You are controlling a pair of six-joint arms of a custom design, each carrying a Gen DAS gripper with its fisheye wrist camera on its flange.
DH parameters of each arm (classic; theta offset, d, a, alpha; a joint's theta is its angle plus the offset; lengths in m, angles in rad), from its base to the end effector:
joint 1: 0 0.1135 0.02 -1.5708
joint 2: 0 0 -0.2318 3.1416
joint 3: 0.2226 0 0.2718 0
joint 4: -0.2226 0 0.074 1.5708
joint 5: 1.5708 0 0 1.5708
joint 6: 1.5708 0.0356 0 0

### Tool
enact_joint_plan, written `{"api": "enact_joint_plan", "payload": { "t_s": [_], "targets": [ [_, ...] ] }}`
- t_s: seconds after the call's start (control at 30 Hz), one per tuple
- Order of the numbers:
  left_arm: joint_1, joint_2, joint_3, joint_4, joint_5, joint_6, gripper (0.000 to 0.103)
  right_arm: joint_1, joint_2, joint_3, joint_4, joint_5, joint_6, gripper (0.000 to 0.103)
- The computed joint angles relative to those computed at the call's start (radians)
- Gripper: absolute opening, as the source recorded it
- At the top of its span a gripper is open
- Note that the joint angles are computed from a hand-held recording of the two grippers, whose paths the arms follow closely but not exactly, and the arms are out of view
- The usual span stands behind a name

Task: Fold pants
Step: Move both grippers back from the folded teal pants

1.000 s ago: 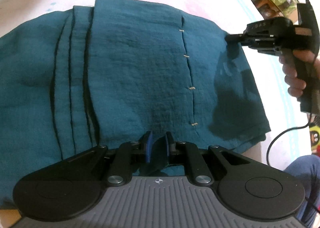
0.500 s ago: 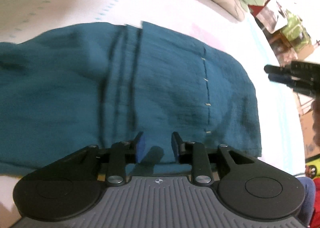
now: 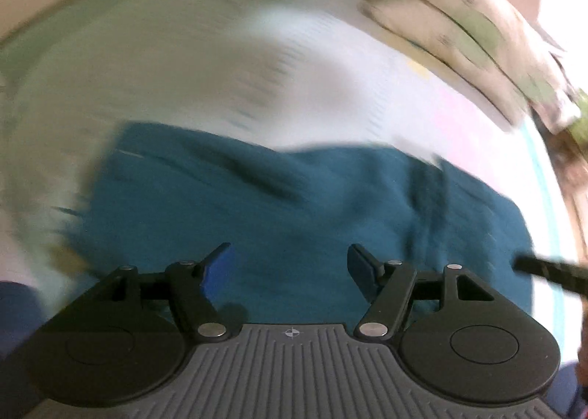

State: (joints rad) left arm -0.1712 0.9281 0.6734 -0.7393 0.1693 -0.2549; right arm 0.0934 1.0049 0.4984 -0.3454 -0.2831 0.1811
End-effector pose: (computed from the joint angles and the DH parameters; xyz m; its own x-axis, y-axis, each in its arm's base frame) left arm 0.2081 -0.0421 0.1989 -0.8644 -0.1028 -0.4921 0.0419 0.9608 -0.2742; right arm 0.2260 0.0312 0.1516 -0.7861 0.1001 -0.6099 -0.1333 0.9361 0.3254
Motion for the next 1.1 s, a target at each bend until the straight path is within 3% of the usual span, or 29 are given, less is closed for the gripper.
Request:
{"api": "enact_joint_plan", "payload": {
  "t_s": [0.1, 0.33, 0.67, 1.1],
  "targets": [
    [0.183, 0.002, 0.006, -0.014, 0.056, 0.060, 0.066, 0.060, 0.038, 0.011, 0.020, 0.011, 0.023, 0.043],
    [0.416, 0.017, -0.035, -0.043, 0.215, 0.102, 0.067, 0.124, 0.103, 0.036, 0.047, 0.019, 0.041, 0.043],
    [0.365, -0.048, -0.115, -0.078, 0.204, 0.054, 0.072, 0.188, 0.080, 0.027, 0.036, 0.031, 0.059, 0.043],
    [0.409, -0.326, -0.234, -0.176, 0.257, -0.002, 0.074, 0.325, 0.186, 0.079, 0.064, 0.060, 0.065, 0.043]
  ]
}}
